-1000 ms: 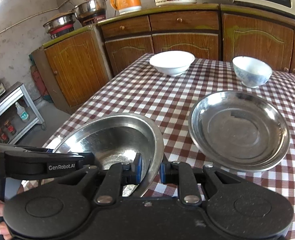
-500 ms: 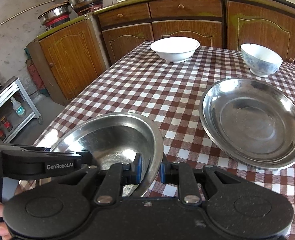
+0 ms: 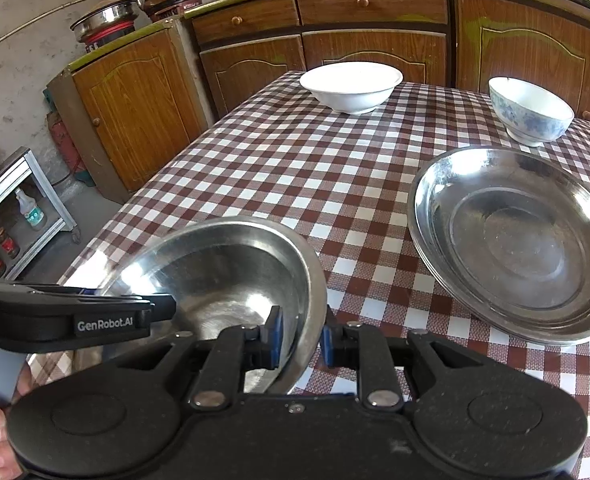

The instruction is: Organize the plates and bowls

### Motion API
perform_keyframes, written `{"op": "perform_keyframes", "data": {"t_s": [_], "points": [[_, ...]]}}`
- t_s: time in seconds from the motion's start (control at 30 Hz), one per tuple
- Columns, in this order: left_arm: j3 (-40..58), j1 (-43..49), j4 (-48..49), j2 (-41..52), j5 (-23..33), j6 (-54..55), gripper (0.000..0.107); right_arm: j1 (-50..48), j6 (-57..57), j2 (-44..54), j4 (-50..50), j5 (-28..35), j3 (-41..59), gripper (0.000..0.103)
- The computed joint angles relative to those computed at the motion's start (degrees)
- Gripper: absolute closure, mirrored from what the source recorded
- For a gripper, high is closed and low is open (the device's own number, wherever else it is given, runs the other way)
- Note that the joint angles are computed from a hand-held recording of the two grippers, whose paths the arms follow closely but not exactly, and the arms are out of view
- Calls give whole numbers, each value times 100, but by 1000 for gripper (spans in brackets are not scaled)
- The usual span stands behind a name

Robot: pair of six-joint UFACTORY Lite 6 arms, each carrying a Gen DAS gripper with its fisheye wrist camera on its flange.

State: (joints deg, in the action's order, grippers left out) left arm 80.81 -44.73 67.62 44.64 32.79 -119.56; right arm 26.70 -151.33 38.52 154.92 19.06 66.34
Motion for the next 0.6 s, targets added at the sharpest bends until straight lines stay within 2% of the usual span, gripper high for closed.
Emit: {"op": "perform_keyframes", "data": {"t_s": [0.1, 0.27, 0.4, 0.53, 0.6], "points": [[18, 13, 5, 23, -16, 7, 66, -6, -27, 42, 15, -29, 69, 77], [-105, 11, 103, -75, -21, -194, 66, -27, -847, -47, 761, 59, -42, 55], [-184, -20, 127, -210, 17, -219, 66, -70, -992, -229, 812, 174, -207, 49], [-256, -54, 133, -418, 129, -215, 66, -76, -1325, -546, 1020, 245, -387, 34], [-269, -54, 143, -512, 187, -195, 65, -113, -1230, -726, 856, 223, -417, 34]]}}
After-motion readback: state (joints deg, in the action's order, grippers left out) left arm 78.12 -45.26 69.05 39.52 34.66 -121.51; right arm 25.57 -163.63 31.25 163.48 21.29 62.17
